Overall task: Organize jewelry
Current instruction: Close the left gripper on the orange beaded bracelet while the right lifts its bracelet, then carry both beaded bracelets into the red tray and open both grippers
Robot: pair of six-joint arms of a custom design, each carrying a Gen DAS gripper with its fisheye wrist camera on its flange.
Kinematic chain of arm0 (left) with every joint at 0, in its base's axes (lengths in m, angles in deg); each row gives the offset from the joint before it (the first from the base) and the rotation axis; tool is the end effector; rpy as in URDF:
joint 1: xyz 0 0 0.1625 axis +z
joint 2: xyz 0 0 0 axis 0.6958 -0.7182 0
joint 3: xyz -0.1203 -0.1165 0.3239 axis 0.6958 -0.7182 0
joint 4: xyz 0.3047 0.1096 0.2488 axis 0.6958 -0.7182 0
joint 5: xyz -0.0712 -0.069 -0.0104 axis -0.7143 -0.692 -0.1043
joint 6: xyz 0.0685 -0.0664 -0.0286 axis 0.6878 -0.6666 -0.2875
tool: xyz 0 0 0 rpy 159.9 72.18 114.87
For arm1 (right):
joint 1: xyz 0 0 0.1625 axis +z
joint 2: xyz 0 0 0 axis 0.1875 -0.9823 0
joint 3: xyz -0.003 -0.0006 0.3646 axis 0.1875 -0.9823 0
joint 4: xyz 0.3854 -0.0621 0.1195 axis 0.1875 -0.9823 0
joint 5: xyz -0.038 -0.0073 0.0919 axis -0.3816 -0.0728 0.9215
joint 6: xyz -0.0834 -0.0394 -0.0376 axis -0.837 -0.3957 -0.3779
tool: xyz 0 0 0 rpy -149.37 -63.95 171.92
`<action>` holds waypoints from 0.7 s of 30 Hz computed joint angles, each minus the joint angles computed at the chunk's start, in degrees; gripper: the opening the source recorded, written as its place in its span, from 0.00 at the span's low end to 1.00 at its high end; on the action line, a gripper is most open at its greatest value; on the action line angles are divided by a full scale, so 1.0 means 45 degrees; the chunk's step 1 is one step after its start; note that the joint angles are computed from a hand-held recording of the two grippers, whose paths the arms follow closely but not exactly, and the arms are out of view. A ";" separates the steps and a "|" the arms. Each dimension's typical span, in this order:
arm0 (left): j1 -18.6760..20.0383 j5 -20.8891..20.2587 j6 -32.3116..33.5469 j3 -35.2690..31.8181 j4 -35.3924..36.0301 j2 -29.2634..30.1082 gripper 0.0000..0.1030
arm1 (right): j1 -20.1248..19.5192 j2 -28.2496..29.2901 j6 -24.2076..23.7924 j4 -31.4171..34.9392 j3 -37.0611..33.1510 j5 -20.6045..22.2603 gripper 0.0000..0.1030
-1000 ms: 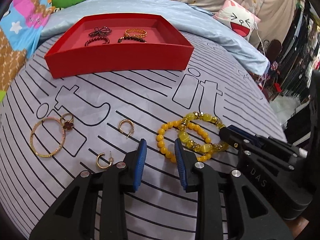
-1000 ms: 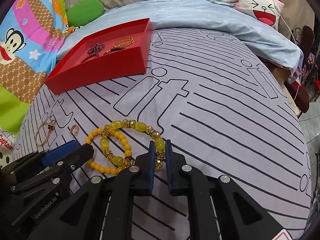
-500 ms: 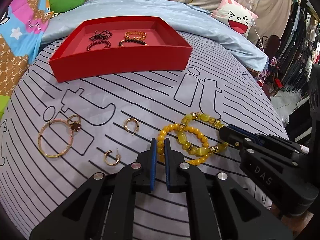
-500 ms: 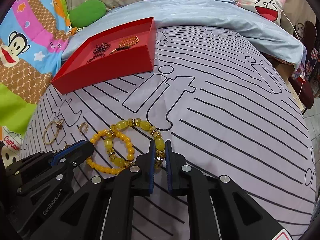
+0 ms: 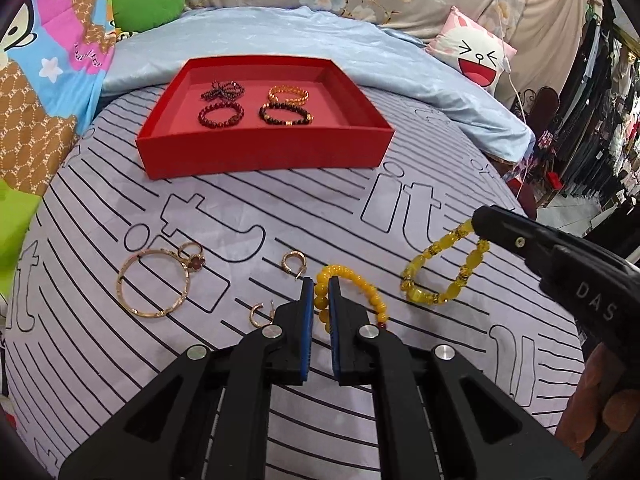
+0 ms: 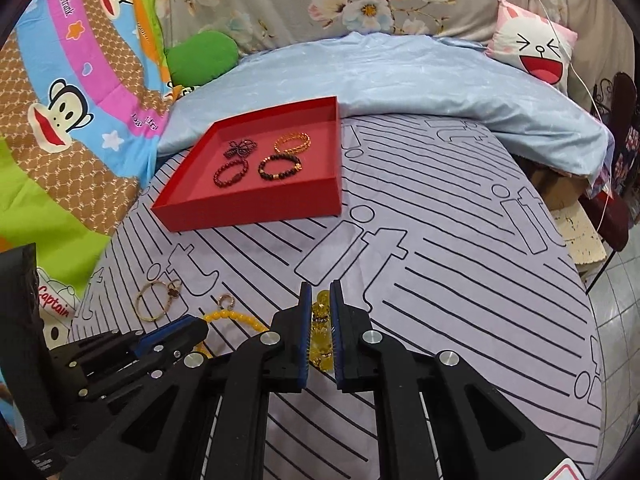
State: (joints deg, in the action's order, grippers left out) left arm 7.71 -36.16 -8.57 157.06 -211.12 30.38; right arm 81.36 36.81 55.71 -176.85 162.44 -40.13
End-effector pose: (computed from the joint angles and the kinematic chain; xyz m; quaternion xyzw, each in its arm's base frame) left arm -0.2734 -0.6601 0.0269 0.1927 0.9182 -0.2583 0.2304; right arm 0.1135 -0.6575 0.2259 0.1327 -0.8942 0.3185 0.2853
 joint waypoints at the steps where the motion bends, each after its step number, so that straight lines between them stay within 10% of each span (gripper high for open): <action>1: -0.0036 -0.0054 0.0096 0.0002 -0.0033 -0.0072 0.07 | 0.0028 0.0009 -0.0024 0.0008 -0.0026 0.0005 0.08; 11: -0.0137 -0.0297 0.1742 -0.1460 -0.0288 0.0042 0.07 | 0.0568 0.0860 -0.0667 0.0489 -0.1890 0.0205 0.08; 21: 0.0381 -0.0974 0.2912 -0.5870 0.0477 0.1743 0.07 | 0.1118 0.3680 -0.0533 0.2972 -0.7136 0.0993 0.08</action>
State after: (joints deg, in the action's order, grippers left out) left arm 9.42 -40.55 4.53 130.65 -208.97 38.22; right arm 86.39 53.37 53.31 -163.48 130.32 -35.66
